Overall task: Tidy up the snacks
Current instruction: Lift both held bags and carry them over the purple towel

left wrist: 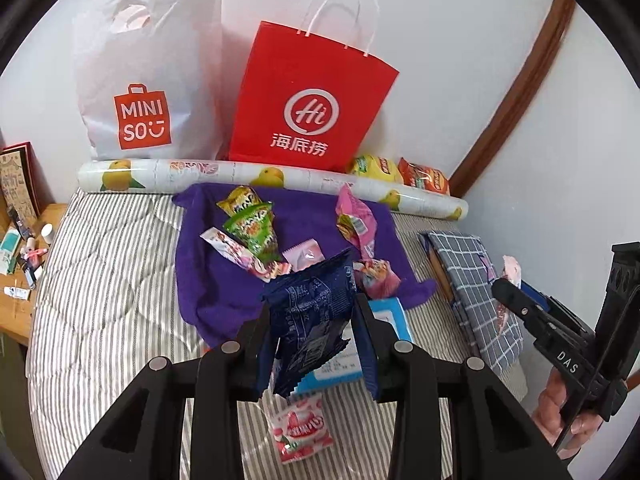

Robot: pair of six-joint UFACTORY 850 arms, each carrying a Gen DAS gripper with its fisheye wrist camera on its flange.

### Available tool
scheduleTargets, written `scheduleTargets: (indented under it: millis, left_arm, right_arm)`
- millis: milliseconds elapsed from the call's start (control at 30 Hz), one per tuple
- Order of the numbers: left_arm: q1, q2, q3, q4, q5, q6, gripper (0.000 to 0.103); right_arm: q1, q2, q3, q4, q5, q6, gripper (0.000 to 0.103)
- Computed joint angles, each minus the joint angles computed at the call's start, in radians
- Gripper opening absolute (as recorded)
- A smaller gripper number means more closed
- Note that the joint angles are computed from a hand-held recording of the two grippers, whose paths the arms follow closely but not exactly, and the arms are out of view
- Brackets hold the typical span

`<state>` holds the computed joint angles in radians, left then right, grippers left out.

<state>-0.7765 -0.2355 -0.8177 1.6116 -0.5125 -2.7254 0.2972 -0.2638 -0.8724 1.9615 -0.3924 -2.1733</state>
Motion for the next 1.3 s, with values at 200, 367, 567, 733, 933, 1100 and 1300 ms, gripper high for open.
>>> scheduleTargets:
  millis: [200, 367, 567, 733, 933, 1100, 1300]
  left_arm:
    - [0.057, -0.018, 0.006, 0.031, 0.037, -0.033, 0.034]
    - [0.102, -0.044, 0.002, 0.061, 0.072, -0.066, 0.034]
    - [0.149, -0.075, -0.014, 0.097, 0.107, -0.089, 0.034]
    - [0.184, -0.101, -0.027, 0.139, 0.133, -0.118, 0.034]
    - [0.223, -0.143, -0.043, 0.204, 0.169, -0.169, 0.034]
    - [0.253, -0.177, -0.049, 0.312, 0.196, -0.275, 0.034]
    - [0.286, -0.214, -0.056, 0.439, 0.218, -0.403, 0.034]
  right_arm:
    - [0.001, -0.08, -0.084, -0.03, 0.016, 0.036, 0.04]
    - [0.0, -0.153, -0.16, -0.076, 0.039, 0.092, 0.04]
    - [-0.011, -0.236, -0.25, -0.162, 0.047, 0.2, 0.04]
    - [-0.013, -0.309, -0.33, -0.25, 0.056, 0.298, 0.04]
    - [-0.004, -0.394, -0.42, -0.39, 0.068, 0.439, 0.04]
    - [0.003, -0.464, -0.488, -0.499, 0.074, 0.553, 0.04]
    - [0.007, -0.535, -0.56, -0.636, 0.074, 0.701, 0.04]
